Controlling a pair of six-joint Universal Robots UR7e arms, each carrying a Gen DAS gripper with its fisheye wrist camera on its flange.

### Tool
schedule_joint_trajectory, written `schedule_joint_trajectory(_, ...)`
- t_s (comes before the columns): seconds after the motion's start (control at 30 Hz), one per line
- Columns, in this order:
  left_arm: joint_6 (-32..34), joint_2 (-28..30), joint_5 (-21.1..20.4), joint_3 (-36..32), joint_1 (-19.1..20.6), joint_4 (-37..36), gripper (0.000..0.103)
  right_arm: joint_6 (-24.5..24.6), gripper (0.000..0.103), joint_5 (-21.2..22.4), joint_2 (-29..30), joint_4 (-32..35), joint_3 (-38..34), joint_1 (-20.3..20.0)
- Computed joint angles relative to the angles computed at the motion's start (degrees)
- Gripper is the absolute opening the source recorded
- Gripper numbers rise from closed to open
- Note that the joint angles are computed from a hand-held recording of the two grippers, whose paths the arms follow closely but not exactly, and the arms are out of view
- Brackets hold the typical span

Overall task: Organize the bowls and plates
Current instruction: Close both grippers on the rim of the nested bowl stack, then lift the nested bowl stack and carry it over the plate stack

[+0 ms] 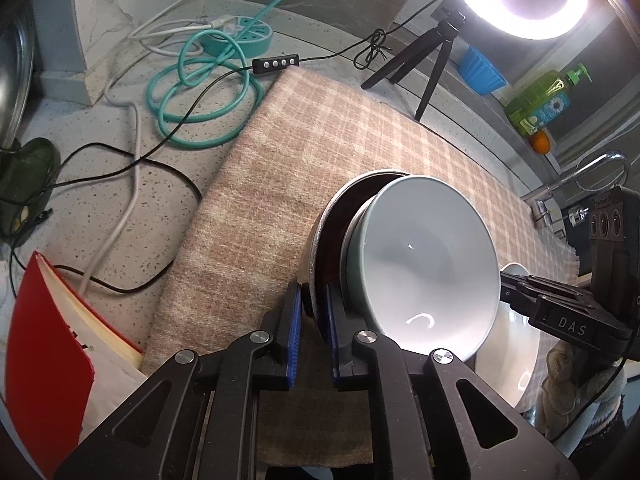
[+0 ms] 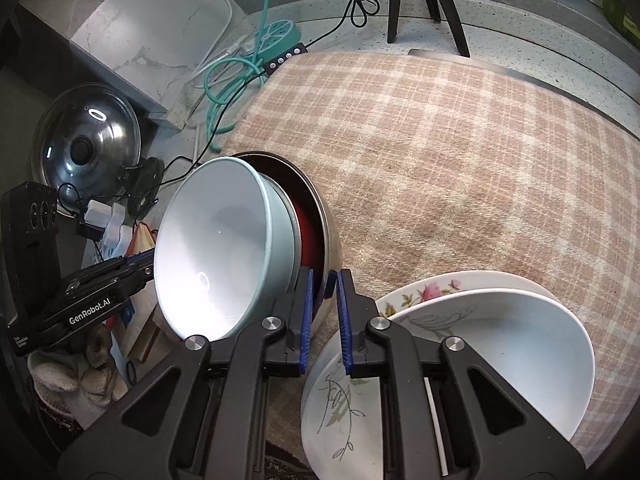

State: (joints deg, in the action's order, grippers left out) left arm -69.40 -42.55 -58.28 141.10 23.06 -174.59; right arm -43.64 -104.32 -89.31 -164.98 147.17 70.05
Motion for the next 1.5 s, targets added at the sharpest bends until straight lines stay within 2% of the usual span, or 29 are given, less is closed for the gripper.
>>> schedule_joint_trajectory(0.47, -0.9, -0.7, 1.0, -0.5, -1.1, 2.6, 0.008, 0.5, 0.012, -0.3, -0.6, 1.2, -0.4, 0.4)
schedule_joint_trajectory(0.77, -1.2, -2.2, 2.5, -1.4, -2.5, 5.4, 0.008, 1.0, 0.012, 1.3, -3.8, 3.5, -0.5, 0.6)
schedule_joint_trajectory(1.13, -0.1, -2.9, 3.3, -3.1, -4.1, 6.2, 0.008, 0.9, 0.012, 3.9, -11.0, 9.0, -0.8, -0.3)
schedule_joint_trajectory(1.5, 3.0, -0.8, 2.3, -6.6, -5.7, 5.5, 0.009, -1.2, 0.012, 7.1, -20.7, 15.9, -1.3, -5.4)
